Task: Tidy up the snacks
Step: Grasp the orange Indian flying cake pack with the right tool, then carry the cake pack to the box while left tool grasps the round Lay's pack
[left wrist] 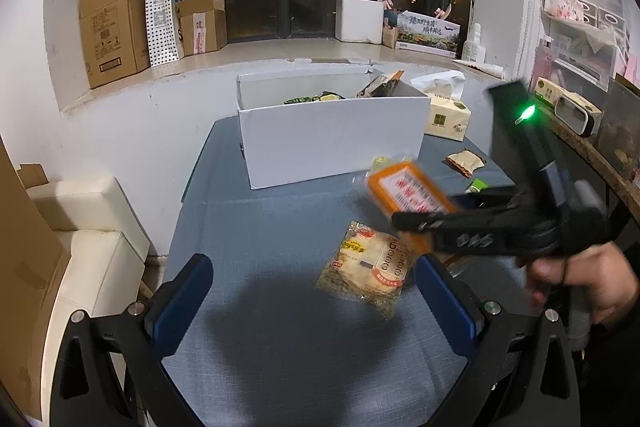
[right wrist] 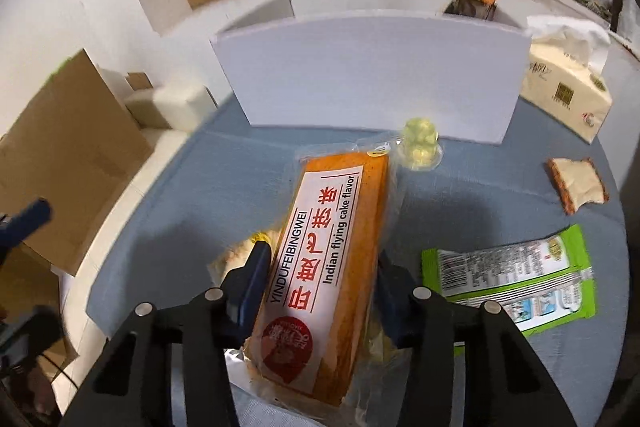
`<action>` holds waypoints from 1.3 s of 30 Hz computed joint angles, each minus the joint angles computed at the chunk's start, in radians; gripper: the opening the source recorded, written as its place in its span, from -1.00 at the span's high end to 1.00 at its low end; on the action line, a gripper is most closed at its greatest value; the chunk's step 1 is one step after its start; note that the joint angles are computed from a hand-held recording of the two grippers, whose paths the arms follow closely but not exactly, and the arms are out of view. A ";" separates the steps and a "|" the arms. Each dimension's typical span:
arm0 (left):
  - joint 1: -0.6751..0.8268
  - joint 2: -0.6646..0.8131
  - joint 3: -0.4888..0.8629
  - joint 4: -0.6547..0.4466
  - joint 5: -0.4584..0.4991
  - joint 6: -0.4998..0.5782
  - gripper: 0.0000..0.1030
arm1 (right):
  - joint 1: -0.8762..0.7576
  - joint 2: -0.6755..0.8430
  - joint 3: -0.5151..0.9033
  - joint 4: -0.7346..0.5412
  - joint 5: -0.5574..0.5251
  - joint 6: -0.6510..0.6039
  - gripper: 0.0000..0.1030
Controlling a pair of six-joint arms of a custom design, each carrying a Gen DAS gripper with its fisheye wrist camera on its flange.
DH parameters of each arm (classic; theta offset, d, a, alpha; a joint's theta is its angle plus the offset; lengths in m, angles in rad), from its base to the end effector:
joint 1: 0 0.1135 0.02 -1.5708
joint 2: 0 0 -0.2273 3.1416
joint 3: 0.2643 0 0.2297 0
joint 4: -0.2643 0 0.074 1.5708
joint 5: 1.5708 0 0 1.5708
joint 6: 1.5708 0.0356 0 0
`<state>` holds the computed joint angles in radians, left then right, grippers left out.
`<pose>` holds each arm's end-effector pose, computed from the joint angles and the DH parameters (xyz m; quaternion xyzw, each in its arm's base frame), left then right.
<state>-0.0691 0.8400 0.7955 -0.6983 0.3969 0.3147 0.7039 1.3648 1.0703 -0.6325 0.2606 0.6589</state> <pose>0.1698 -0.0255 0.2606 0.2490 0.8659 -0.1308 0.4135 0.2104 0.1666 0.2424 0.0199 0.9413 0.1019 0.3213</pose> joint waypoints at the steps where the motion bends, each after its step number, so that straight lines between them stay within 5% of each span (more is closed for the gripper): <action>1: -0.011 0.009 -0.003 0.005 -0.003 0.006 -1.00 | -0.004 -0.028 -0.008 -0.002 -0.012 -0.001 -0.03; 3: -0.043 0.027 -0.016 0.027 -0.016 0.008 -1.00 | -0.024 -0.127 -0.047 0.004 -0.055 0.008 -0.03; 10: -0.230 0.197 -0.045 0.160 -0.126 -0.020 -1.00 | -0.001 -0.424 -0.108 -0.122 0.041 0.078 -0.03; 20: -0.317 0.539 0.077 0.239 -0.115 0.014 -1.00 | 0.082 -0.717 -0.209 -0.274 0.146 0.236 -0.03; 27: -0.312 0.641 0.117 0.249 -0.073 0.015 -0.97 | 0.084 -0.750 -0.263 -0.260 0.128 0.261 -0.03; 32: -0.297 0.623 0.111 0.255 -0.090 0.013 -0.54 | 0.104 -0.733 -0.270 -0.253 0.140 0.267 -0.03; 39: -0.204 0.492 0.077 0.244 -0.005 -0.019 -0.50 | 0.114 -0.725 -0.278 -0.245 0.146 0.273 -0.03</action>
